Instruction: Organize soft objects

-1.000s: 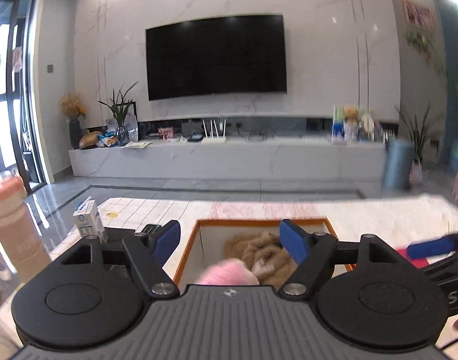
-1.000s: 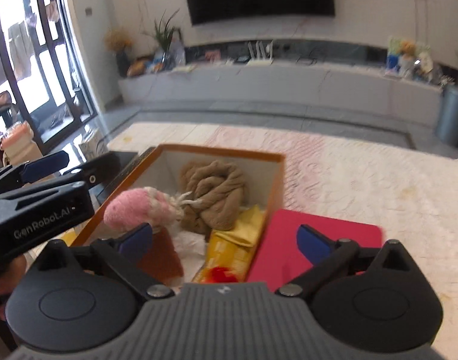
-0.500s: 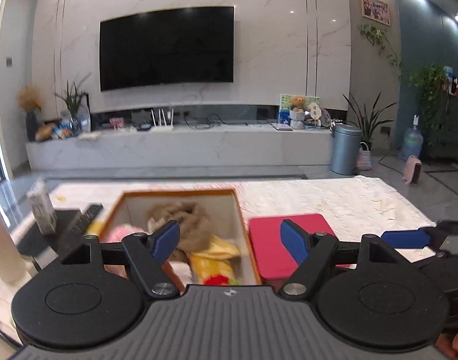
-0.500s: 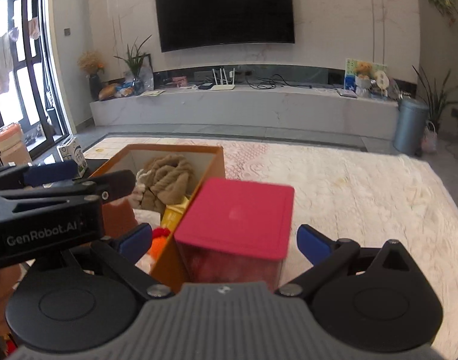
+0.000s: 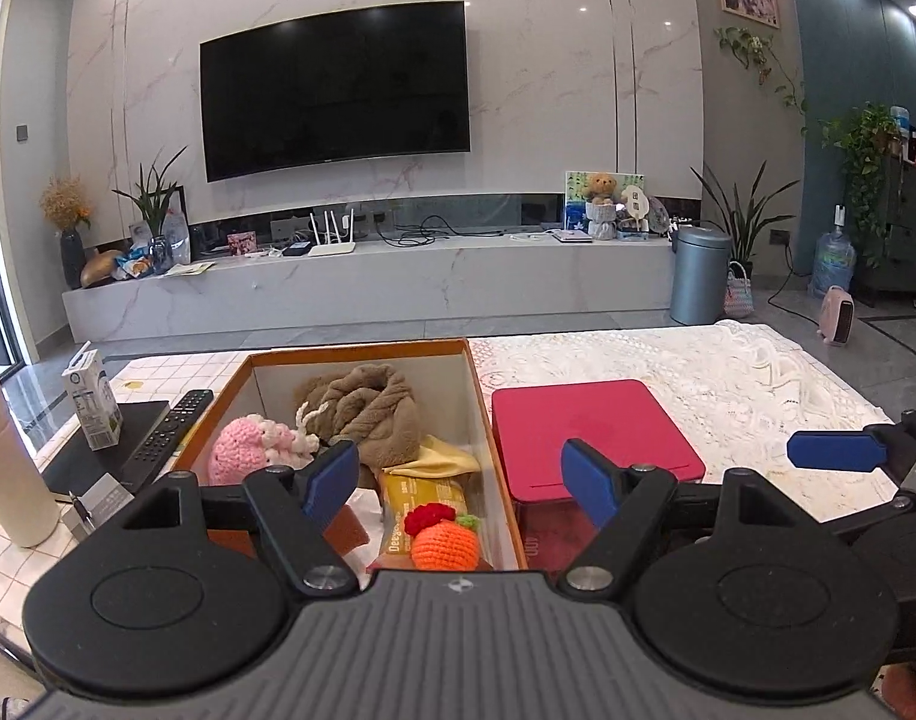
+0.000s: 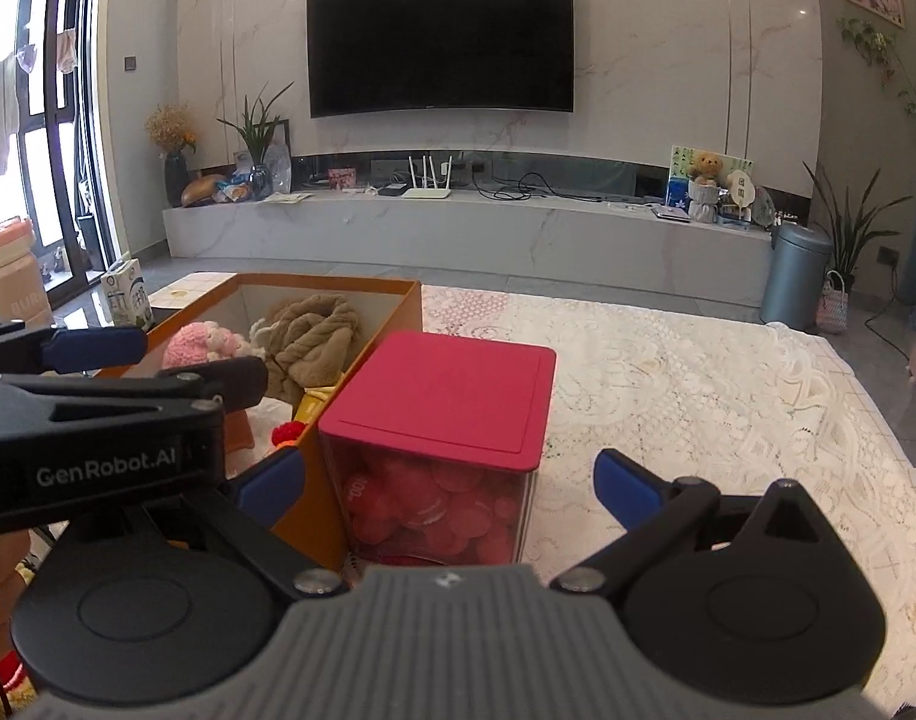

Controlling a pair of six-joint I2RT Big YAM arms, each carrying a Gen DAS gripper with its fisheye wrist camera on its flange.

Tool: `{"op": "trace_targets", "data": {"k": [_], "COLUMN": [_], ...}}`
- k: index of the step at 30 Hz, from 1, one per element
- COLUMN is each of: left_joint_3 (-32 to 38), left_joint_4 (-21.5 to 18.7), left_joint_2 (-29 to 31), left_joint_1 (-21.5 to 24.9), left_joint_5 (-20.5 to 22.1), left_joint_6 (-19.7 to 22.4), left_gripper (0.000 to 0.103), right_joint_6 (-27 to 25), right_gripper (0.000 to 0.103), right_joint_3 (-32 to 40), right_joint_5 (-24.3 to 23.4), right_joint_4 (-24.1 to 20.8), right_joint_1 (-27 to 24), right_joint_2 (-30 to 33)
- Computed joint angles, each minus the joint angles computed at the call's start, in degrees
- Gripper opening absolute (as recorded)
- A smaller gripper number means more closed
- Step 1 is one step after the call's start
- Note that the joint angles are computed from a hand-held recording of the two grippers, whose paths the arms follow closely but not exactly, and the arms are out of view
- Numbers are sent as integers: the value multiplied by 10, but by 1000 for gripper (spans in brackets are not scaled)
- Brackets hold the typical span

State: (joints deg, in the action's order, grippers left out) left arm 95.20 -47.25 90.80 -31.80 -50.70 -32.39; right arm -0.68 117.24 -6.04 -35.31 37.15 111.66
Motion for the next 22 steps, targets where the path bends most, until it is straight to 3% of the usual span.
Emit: {"op": "trace_targets", "data": {"k": [10, 22], "left_joint_3": [2, 10], "left_joint_4": [-2, -24], "left_joint_2": [4, 8], "left_joint_1": [0, -3], "left_joint_5": [4, -4], "left_joint_6": [-1, -16], "left_gripper": [90, 90], "right_joint_6": [-7, -1], "right_gripper": [100, 100], "right_joint_3": [-19, -15], "right_joint_5": [0, -6], "right_joint_4": [21, 17], "right_joint_1": [-1, -1], "right_joint_2": [-6, -2]}}
